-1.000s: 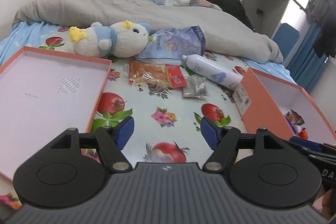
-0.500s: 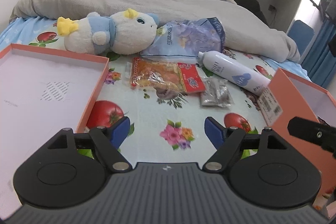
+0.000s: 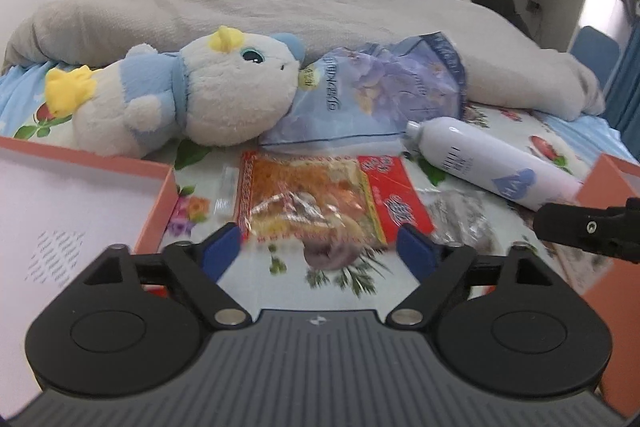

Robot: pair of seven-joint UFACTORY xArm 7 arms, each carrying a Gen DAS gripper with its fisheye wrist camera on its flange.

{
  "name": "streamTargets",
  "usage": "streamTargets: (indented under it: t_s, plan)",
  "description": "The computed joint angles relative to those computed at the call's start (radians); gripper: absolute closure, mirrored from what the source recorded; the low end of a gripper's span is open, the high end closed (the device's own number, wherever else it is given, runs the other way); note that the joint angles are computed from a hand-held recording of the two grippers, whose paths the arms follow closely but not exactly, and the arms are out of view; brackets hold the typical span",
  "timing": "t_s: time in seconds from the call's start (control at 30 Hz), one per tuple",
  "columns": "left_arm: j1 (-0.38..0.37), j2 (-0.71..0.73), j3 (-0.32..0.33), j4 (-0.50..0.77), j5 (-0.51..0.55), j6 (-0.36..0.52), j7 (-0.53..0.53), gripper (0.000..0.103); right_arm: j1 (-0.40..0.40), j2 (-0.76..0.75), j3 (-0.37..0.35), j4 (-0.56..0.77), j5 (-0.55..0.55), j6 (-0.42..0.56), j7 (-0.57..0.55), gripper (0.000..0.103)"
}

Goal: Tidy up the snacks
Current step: 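Lower left gripper to red-labelled strip packet while right lowers to clear snack bag, then grasp red-labelled strip packet with left gripper while right grasps clear snack bag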

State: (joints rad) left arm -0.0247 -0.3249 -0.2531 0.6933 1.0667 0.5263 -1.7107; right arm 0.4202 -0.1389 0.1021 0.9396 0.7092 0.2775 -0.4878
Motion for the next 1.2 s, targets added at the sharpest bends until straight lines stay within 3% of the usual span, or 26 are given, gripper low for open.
streamTargets:
  t_s: [0.23,0.4,0.5,0.6,0.9,1.07,1.2]
  plan:
    - [-0.001,0.133,0.040,0.093,0.117,0.055,-0.050,0.010,-0.045,0.143,0.046,0.098,-0.124,-0.010,0.135,0.040]
    - [-0.030,0.208,0.099,0.139,0.142,0.063,-0.052,0.008,-0.065,0.209,0.069,0.120,-0.261,-0.054,0.252,0.041]
    - [-0.044,0.242,0.129,0.155,0.124,0.061,-0.035,0.008,-0.082,0.236,0.086,0.125,-0.278,-0.068,0.279,0.041]
    - [-0.074,0.271,0.127,0.179,0.143,0.150,-0.029,0.008,-0.084,0.254,0.092,0.116,-0.343,-0.112,0.310,0.040]
    - [-0.082,0.291,0.172,0.187,0.121,0.116,-0.043,0.004,-0.152,0.288,0.179,0.137,-0.182,-0.105,0.132,0.041]
    - [-0.089,0.308,0.180,0.204,0.104,0.124,-0.020,0.004,-0.155,0.298,0.187,0.145,-0.128,-0.105,0.077,0.041]
    - [-0.094,0.301,0.179,0.198,0.111,0.130,-0.025,0.011,-0.159,0.297,0.193,0.163,-0.086,-0.064,0.009,0.059]
